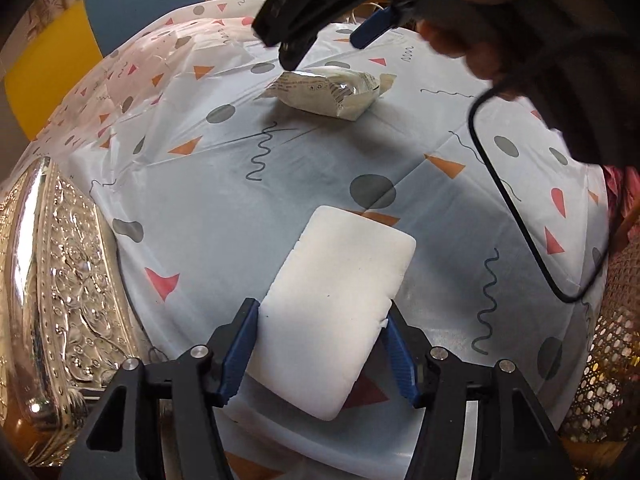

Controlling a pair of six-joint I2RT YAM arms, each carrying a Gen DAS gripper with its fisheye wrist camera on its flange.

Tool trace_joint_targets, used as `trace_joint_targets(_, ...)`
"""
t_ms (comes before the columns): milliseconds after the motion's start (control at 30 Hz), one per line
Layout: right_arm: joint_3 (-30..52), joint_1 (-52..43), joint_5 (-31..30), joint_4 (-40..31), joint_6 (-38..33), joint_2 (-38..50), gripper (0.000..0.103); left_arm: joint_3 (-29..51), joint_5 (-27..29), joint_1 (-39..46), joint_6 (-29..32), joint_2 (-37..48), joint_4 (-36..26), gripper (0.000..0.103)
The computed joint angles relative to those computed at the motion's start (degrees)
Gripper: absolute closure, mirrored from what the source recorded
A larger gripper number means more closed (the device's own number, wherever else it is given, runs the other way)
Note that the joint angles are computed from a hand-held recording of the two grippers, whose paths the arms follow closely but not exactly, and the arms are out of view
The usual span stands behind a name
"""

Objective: Organize soft objects
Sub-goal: 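Grasp the plastic-wrapped packet with the right tool while left tool holds the block, then carry the foam block into the gold tray with left tool while right tool holds packet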

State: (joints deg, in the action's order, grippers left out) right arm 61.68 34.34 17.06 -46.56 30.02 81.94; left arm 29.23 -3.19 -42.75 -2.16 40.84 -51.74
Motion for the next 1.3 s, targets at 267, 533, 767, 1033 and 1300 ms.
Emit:
trace_joint_targets(267,-2.57,-2.37,-3.73,2.4,-1.14,5.2,0.04,-0.98,-0.82,-1.85,-2.66,-3.07,-0.5,0.041)
trace_joint_targets(533,-10.25,4.42,-3.23,-2.77,7.19,-4.18,0.05,-1.38,-2.81,-5.14,-6.07,-5.96,-2.08,0.041)
trace_joint_targets(767,-16.51,7.3,-2.15,-3.39,15.65,-10.39,0.047,1.03,-5.21,-5.86,-9.13,-3.94,-3.19,0.046)
trace_joint_targets(1033,-17.43,5.11,-2.19,-1.56,13.88,-10.9,0.045,13.2,-3.06,2.3,-5.34,-2.58,-6.72,0.046)
trace_joint_targets(1300,-15.96,8.56,0.29,-2.66,15.14,-9.0,0.044,24.65,5.43,21.47,2.97,5.4,-3.83,0.046)
